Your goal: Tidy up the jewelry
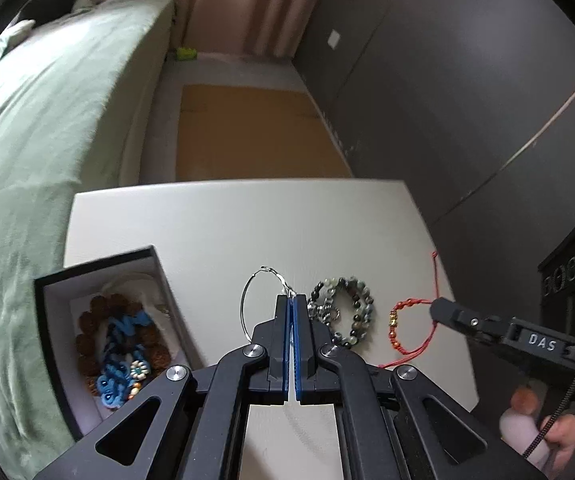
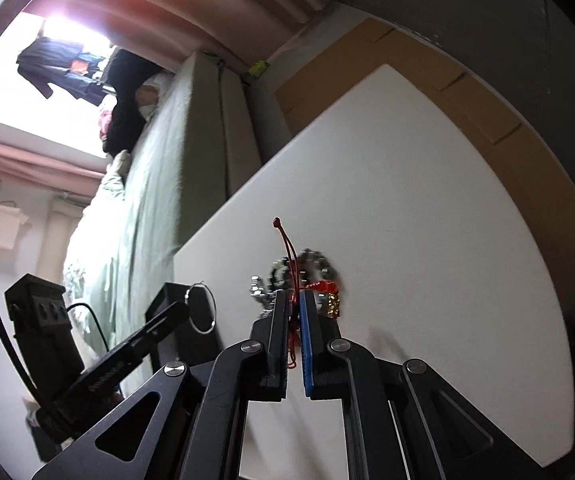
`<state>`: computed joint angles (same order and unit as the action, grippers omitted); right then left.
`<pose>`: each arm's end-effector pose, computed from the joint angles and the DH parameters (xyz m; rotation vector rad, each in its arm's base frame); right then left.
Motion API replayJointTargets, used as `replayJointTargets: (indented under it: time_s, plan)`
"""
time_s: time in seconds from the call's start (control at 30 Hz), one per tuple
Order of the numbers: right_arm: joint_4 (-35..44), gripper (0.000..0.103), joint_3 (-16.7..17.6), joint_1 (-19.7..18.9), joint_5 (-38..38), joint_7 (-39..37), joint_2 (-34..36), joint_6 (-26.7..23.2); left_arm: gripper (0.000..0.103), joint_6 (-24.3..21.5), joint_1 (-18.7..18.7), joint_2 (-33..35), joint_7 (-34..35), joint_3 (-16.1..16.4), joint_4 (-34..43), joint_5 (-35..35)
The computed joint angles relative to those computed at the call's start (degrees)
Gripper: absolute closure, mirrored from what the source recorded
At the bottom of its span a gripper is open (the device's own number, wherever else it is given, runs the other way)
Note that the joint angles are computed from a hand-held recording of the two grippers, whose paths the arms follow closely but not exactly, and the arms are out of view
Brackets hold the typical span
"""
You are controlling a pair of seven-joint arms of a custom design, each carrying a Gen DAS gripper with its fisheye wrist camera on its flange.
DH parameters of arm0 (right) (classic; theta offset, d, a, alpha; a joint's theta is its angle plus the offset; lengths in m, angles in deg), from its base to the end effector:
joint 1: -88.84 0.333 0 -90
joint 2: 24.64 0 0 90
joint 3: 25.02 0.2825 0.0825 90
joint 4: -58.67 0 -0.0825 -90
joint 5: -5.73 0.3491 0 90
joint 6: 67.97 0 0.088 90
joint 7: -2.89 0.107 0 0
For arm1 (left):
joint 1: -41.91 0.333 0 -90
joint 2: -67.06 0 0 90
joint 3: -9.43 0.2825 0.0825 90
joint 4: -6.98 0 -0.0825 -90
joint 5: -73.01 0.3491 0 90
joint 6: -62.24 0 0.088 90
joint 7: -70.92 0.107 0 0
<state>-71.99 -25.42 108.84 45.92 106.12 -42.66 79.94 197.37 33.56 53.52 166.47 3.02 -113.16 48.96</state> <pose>0.4533 0.1490 0.5285 -1.3273 1.9505 0.2433 0.4823 -0.1370 0.5545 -1.9397 2.2180 -0.8995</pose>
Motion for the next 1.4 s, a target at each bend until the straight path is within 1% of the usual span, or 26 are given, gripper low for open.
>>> replayJointTargets:
  time_s: [0.1,0.17,0.3,0.47,0.53,0.6,0.7,0.83,0.9,0.93,0.97,1.0,1.03,1.07,1.13,1.23,1.33,1.4]
  plan:
    - [0.91,0.096,-0.55,1.30,3.26,-2.92,0.63,1.08,0.103,2.08,-0.10,-2.73,0.23,1.06,-2.52,-3.28]
    - [1.46,0.096,-0.33,1.58,4.20,-3.90,1.15,1.61,0.103,3.41,0.11,-3.44,-0.80,1.08,-3.27,-3.38]
    - [2.29,0.096,0.14,2.16,6.05,-5.52,2.10,2.54,0.103,6.89,-0.40,-6.94,-0.24,2.58,-7.13,-6.51]
    - [3.27,0.096,1.08,2.94,7.55,-7.10,2.99,5.24,0.103,9.39,-1.54,-10.41,3.68,6.30,-10.58,-12.04]
    - [3.53,0.096,1.34,3.82,9.15,-8.57,3.34,7.01,0.103,9.37,-1.95,-10.91,6.25,8.05,-11.29,-14.85]
    - [3.66,0.096,1.55,4.83,11.18,-10.11,3.59,8.47,0.103,9.20,-1.27,-10.86,7.02,8.84,-11.67,-16.30]
    - [3.92,0.096,2.09,5.95,12.63,-11.78,4.10,10.20,0.103,7.22,-0.27,-10.17,8.02,10.27,-11.35,-19.16]
    - [5.80,0.096,3.09,7.30,13.81,-13.67,5.83,12.07,0.102,4.39,1.66,-9.15,7.76,10.01,-10.53,-20.30]
    - [6.70,0.096,3.44,8.08,15.21,-15.20,6.50,13.01,0.096,1.41,3.46,-8.04,5.76,9.16,-8.97,-17.25]
    - [7.20,0.096,3.54,8.34,15.84,-15.97,6.88,13.24,0.088,0.73,4.19,-7.96,5.09,8.93,-8.74,-16.48]
    - [7.72,0.096,3.78,8.73,16.67,-17.00,7.24,13.70,0.074,0.81,4.63,-8.20,5.08,9.03,-8.96,-16.82]
    - [8.31,0.096,4.13,9.09,17.23,-17.95,7.66,14.23,0.065,1.11,4.97,-8.64,5.26,9.23,-9.35,-17.39]
    - [8.62,0.096,4.41,9.35,17.75,-18.71,7.89,14.61,0.044,1.91,5.43,-9.39,5.13,9.40,-9.94,-17.99]
    - [9.29,0.096,4.68,9.67,18.36,-19.56,8.39,14.93,0.030,2.76,5.71,-9.92,5.13,9.48,-10.44,-18.41]
    - [10.81,0.096,5.30,10.27,19.70,-21.28,9.56,15.29,0.026,5.26,5.99,-11.41,5.74,10.00,-11.76,-19.76]
    - [12.89,0.096,6.31,10.40,20.13,-22.34,11.30,15.26,0.026,5.34,6.40,-12.28,5.77,11.08,-12.28,-20.09]
    - [14.61,0.096,7.40,10.18,18.87,-21.97,13.04,14.82,0.026,5.96,7.19,-12.51,5.16,11.15,-12.59,-19.00]
    - [15.93,0.096,8.17,9.80,15.99,-19.86,14.48,14.49,0.026,5.98,7.20,-12.94,5.81,11.85,-12.84,-19.23]
